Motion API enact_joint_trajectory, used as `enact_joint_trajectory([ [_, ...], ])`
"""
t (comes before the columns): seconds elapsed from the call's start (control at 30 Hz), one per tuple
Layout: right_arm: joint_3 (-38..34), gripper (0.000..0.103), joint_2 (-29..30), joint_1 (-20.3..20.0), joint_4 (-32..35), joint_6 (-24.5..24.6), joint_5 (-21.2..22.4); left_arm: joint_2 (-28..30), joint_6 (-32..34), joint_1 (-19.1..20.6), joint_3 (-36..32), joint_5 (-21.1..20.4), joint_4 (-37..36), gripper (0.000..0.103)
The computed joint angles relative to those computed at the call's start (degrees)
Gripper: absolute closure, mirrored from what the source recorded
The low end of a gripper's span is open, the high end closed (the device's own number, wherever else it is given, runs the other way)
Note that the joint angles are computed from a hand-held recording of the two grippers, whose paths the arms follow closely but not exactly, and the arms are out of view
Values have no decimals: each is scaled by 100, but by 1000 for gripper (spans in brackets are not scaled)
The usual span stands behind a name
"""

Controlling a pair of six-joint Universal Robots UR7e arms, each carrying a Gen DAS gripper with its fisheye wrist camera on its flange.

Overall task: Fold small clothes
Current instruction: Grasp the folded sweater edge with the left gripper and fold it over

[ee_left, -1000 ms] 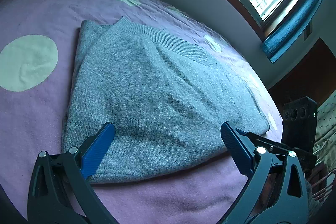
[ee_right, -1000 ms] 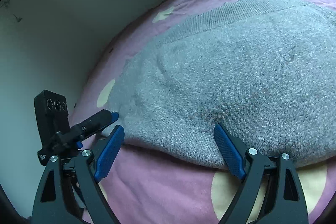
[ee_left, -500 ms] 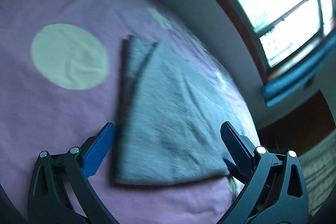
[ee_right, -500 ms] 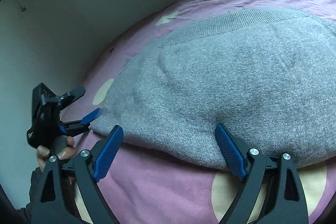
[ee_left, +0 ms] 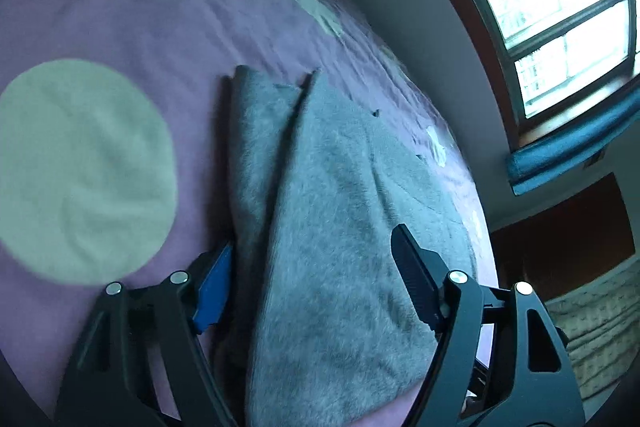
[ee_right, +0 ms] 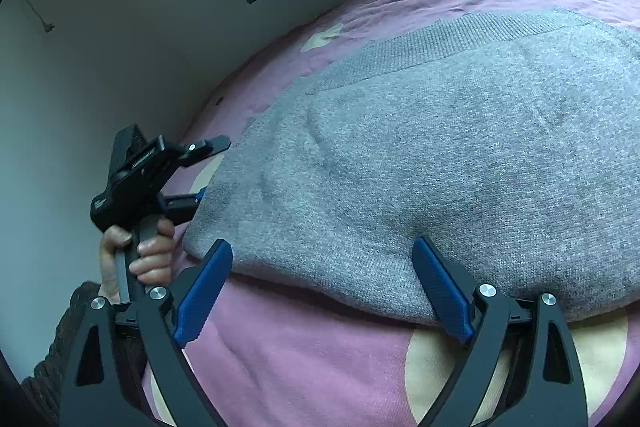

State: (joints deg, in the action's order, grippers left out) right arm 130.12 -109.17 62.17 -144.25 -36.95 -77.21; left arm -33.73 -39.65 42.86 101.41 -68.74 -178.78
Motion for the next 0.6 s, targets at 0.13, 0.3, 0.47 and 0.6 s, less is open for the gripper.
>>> enact_joint_trajectory([
  [0.13,-1,11,16,18,-20,-8,-27,99,166,-27,-171,-15,229,43],
  [0.3,4,11,37,35,-56,-5,-30,175,104,63,-220,-254,163,74],
  [0.47,22,11,40,42,-92,-9,-24,172,0,126,-250,-440,54,90],
  [0.6,37,11,-4,24,-78,-19,31,211,-21,-12,-438,-671,-160,91],
])
